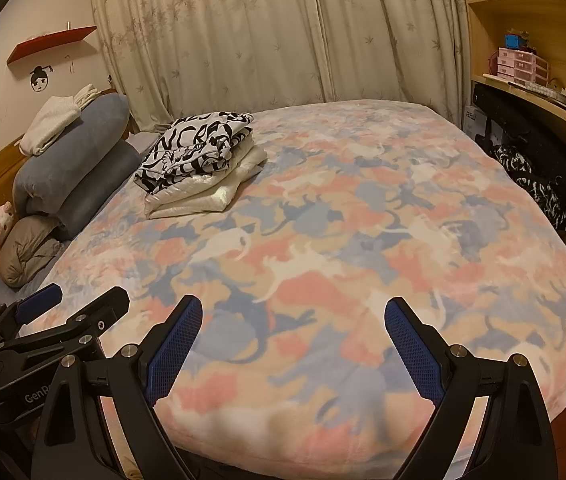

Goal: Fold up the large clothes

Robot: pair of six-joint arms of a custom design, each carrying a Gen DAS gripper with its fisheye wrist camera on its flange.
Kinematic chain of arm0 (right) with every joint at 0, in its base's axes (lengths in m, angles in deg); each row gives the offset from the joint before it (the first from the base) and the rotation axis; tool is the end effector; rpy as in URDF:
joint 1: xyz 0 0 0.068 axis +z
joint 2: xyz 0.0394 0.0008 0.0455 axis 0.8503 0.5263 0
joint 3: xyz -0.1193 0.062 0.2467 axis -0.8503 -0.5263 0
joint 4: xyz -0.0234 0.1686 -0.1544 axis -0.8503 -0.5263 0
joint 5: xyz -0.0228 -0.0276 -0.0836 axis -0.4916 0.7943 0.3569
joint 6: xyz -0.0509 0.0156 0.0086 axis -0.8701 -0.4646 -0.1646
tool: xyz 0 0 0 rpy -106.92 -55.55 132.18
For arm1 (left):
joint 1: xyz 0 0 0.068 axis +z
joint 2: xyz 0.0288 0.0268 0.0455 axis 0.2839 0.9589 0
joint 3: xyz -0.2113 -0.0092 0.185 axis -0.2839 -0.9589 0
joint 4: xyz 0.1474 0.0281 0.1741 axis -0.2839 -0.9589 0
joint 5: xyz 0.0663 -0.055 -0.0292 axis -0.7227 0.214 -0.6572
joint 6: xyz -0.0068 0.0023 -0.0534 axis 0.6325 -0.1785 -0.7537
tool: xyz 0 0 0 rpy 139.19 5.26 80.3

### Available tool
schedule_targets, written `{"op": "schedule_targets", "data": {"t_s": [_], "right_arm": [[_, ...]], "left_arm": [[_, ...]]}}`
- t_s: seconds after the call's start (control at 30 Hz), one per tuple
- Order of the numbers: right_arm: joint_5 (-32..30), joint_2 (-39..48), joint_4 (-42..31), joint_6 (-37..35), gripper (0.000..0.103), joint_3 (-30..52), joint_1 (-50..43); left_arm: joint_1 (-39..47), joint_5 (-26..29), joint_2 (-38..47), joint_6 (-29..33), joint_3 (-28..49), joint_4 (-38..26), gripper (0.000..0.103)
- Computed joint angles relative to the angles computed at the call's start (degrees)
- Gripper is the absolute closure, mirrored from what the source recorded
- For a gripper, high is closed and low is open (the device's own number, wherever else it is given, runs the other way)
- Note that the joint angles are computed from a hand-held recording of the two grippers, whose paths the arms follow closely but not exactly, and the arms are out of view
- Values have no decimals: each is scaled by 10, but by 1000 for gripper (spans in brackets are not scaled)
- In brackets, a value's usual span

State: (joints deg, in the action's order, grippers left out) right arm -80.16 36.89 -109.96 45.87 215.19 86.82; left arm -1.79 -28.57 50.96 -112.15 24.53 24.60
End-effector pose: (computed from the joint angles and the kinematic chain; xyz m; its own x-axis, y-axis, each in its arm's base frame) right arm 0.2780 0.1517 0.4557 -0.6710 -0.1607 -0.7238 -0.3671 0.9202 0.1361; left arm 0.2913 -0.0782 0.4005 -0.6231 -0.2645 -0.7361 -0.3907 0.9205 0.0000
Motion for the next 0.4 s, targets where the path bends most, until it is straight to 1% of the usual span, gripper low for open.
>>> {"op": "schedule_targets", "data": {"t_s": [0.2,0.3,0.4], "right_arm": [[-5,-7,9,-1,9,-20,-1],[4,-19,29,6,9,-56,9],[6,-18,33,10,9,-59,13]], "left_arm": [[4,5,0,3,0,-1,9],[9,11,-13,1,-23,6,9],[12,13,-19,3,-33,10,9]]}}
